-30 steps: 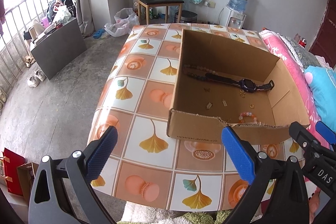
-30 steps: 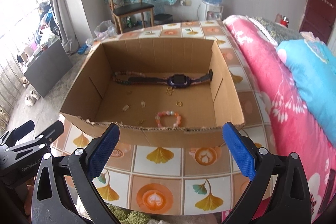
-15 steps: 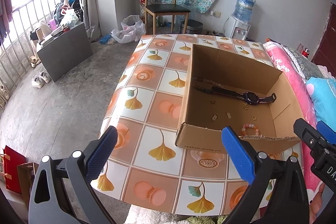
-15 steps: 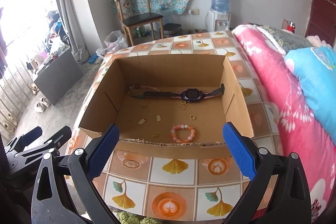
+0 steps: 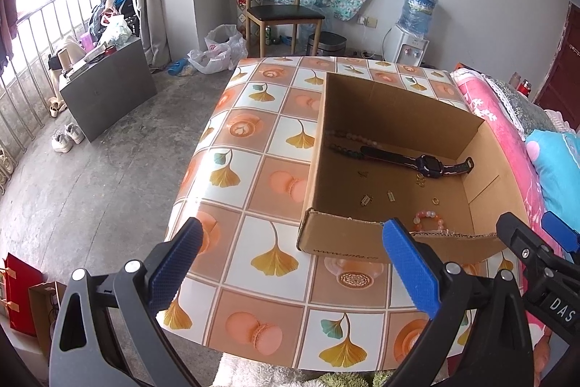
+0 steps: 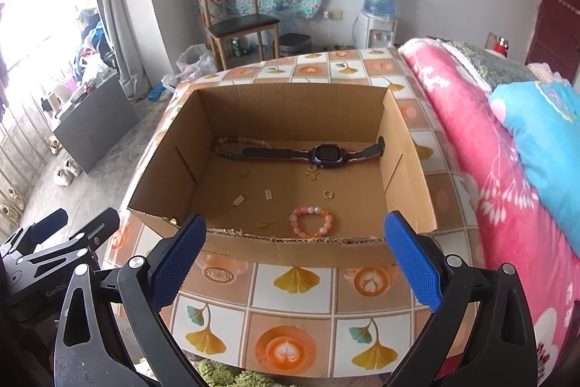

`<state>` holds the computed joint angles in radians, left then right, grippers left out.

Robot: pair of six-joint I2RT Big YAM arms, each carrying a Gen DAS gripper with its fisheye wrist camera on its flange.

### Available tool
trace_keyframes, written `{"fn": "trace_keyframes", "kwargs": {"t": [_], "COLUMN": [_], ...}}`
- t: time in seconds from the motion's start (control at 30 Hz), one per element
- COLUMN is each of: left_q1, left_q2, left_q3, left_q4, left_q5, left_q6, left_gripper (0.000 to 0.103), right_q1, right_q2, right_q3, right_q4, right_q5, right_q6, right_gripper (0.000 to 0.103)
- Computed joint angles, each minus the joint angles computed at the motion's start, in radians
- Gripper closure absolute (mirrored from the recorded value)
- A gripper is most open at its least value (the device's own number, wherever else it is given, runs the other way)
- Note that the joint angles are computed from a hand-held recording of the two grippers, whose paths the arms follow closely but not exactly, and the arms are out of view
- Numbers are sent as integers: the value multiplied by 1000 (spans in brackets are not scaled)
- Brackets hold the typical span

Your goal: Organize jewelry

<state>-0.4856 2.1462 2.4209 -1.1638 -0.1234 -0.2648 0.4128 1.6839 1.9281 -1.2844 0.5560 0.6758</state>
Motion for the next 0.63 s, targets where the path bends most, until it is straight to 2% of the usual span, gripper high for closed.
{"fn": "trace_keyframes", "kwargs": {"t": [0.63], "left_q1": [-6], "left_q2": [5], "left_q3": [8], "left_q4": [-1], "left_q5": [-6], "left_q6": [8], "left_gripper": [6], "right_q1": [-6], "right_q2": [-1], "right_q3": [-4], "right_q4": [-15], "right_q5": [1], "right_q6": [3], "right_gripper": [8]}}
